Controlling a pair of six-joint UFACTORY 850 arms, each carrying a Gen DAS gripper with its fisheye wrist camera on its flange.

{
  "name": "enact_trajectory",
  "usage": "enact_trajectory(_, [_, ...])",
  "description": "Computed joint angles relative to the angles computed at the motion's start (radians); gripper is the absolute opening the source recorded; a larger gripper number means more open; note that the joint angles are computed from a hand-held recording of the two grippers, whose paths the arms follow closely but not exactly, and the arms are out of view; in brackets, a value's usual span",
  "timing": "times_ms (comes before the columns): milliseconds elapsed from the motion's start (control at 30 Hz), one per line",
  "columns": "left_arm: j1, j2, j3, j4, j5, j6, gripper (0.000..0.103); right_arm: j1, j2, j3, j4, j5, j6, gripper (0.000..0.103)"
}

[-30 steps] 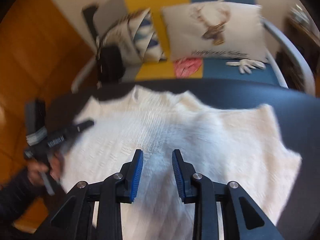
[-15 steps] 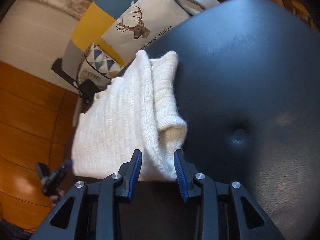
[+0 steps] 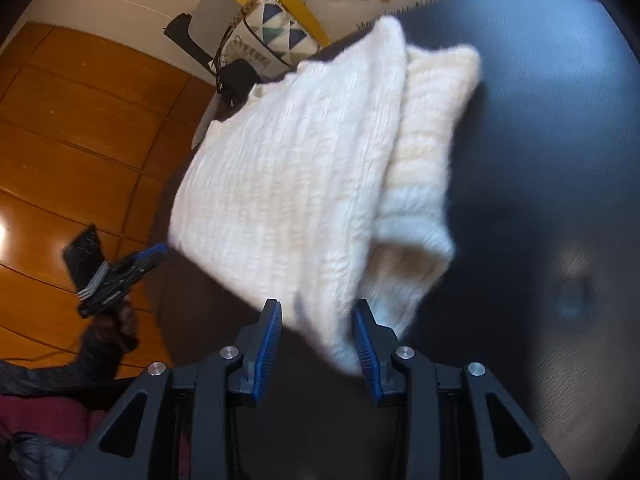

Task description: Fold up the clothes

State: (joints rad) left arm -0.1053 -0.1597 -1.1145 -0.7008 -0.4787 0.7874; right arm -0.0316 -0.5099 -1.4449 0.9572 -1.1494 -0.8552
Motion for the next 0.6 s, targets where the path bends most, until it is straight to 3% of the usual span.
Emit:
enact_trajectory(167, [-0.147, -0.136, -0.177, 0.138, 0.033, -0.042, 0.022, 0.015, -0.011, 0.006, 0.010, -0.082, -0.114, 0.038])
enact_trajectory(300, [-0.215, -0.280, -0.368, 0.255, -0.006, -0.125, 0.022, -0.001, -0.015, 0.016, 0.016, -0.111, -0.167, 0.038])
enact_trajectory(400, [-0.249, -0.360, -0.463, 0.344, -0.035, -0.188, 0.022, -0.024, -0.034, 0.015, 0.094, -0.105, -0.187, 0.038])
enact_trajectory(600, [-0.261, -0.450, -0.549, 0.397, -0.107, -0.270, 0.022, -0.012, -0.073, 0.005, 0.062, -0.239, -0.206, 0.038])
